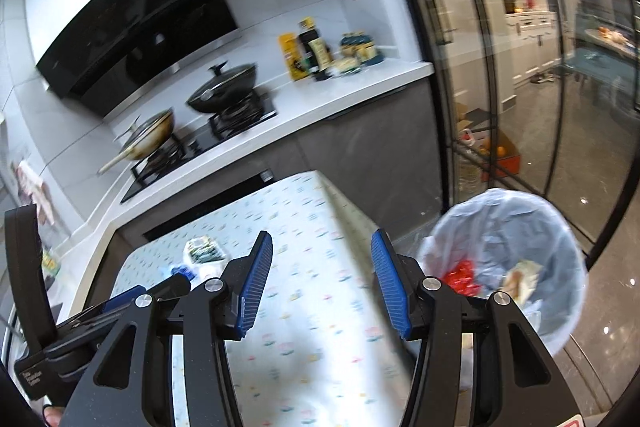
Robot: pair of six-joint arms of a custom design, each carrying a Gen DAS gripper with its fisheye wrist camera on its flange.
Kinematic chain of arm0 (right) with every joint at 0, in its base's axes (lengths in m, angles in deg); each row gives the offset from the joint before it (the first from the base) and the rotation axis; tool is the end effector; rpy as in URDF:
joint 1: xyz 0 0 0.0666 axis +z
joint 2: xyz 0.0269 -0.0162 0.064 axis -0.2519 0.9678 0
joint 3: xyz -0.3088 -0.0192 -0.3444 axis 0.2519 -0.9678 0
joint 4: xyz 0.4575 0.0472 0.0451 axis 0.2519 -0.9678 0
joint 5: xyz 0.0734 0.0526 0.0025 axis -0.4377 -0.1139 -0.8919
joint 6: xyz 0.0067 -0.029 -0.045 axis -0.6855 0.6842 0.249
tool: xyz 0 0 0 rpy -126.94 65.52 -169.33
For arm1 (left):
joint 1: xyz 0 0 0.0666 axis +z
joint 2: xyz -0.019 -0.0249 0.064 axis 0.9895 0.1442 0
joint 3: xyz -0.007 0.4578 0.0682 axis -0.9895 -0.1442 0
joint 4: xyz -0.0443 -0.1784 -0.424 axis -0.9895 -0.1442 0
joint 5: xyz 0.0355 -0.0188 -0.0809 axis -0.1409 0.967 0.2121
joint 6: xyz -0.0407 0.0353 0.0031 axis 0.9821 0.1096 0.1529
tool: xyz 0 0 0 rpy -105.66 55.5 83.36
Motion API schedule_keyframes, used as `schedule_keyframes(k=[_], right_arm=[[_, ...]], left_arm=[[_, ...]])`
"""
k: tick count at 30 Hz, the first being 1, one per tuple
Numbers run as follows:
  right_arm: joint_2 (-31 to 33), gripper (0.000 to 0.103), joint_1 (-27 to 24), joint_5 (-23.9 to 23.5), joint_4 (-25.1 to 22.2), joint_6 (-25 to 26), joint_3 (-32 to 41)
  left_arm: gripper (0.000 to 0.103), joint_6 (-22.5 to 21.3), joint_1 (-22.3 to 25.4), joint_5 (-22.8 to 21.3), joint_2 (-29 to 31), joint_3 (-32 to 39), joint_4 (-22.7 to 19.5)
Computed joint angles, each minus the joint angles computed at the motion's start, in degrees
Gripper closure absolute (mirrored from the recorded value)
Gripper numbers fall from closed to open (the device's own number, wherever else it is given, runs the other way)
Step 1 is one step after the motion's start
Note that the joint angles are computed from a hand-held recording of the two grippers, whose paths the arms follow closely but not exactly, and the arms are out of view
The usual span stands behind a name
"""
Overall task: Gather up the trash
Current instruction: 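Move both tools back over the table toward the blue wrapper and milk carton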
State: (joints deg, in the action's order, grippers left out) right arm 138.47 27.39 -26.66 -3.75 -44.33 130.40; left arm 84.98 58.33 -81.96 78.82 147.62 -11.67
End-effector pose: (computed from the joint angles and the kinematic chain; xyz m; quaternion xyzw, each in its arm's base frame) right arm 0.4279 0.3605 0.5049 0.1519 0.8648 0.1280 0.4611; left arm 0.4910 -0.2120 0.5167 0.0556 0.9226 -0.1216 0.3620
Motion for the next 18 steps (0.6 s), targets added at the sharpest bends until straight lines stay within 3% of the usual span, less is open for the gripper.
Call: schedule_keyframes(k=[9,18], right_arm=[[11.0,0.053,1.5,-6.1,-0.5,2.9,9.9],[23.5,0.053,1.6,-13.4,-3.6,4.9,21.7]], left_arm=[[0.021,1.3,9.5,2.4,0.4,-2.2,-0.1],[0.021,2.0,16.6,5.6,4.7,-1.4,-0.2]])
